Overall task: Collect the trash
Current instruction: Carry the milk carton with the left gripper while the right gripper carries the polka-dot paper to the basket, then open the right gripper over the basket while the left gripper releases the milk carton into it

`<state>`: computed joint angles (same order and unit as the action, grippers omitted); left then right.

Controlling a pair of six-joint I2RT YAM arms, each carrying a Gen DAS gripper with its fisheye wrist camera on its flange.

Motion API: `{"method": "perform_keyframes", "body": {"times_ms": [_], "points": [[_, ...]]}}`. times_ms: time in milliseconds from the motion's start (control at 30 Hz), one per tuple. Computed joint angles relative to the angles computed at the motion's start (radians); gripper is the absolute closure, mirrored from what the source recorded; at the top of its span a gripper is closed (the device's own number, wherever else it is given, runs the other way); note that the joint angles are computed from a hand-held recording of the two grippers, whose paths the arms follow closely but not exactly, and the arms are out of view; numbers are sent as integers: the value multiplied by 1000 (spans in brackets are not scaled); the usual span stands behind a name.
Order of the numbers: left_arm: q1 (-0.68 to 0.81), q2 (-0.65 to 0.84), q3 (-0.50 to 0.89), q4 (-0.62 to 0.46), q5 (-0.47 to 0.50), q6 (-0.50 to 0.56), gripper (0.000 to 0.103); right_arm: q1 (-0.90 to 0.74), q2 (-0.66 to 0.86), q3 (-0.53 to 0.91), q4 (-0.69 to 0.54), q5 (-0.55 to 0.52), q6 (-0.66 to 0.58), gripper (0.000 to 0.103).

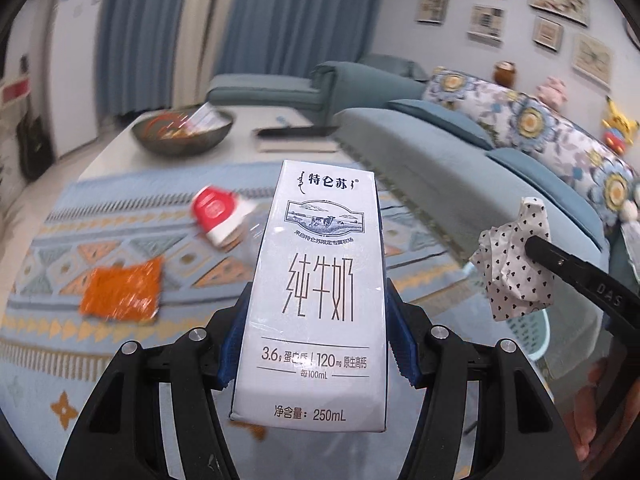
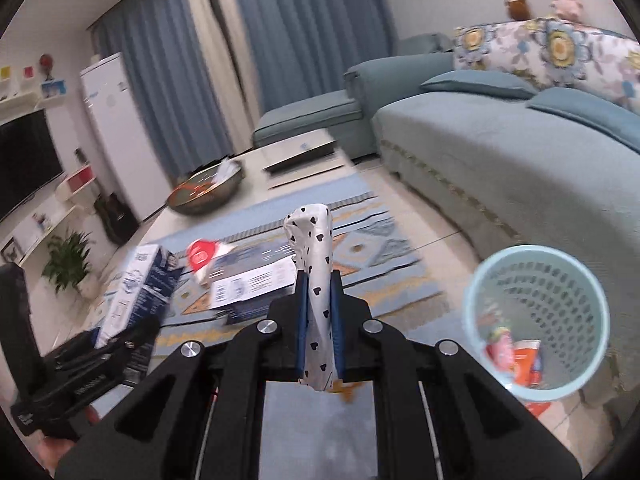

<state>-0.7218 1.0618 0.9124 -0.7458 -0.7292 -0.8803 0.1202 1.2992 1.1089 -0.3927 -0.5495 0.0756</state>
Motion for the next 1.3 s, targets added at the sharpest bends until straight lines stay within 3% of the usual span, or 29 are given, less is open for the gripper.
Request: {"method": "perform_keyframes", "body": {"times_ms": [333,567,833,1033,1067,1100,1200,1300], "points": [[-59,335,358,156,65,235,45,-212,85,50,-58,53,-160,94],[-39,642,622,207,216,347,45,-325,243,84,-49,64,-186,94],[0,907,805,238,384,354,45,-355,460,192,-86,180,-188,94],[40,1051,895,252,524,291,43,-390,567,242,-100,154,-171,94],[45,1055,888,266,546,280,39,-395,585,256,-102,142,-166,94],[54,1062,880,284,574,263,34,-399,596,268,-108,133,-162,92],[49,1069,880,279,549,278,32,-408,622,296,-124,123,-144,74],[51,1033,833,302,550,278,30,-407,607,290,-128,118,-158,72]]}}
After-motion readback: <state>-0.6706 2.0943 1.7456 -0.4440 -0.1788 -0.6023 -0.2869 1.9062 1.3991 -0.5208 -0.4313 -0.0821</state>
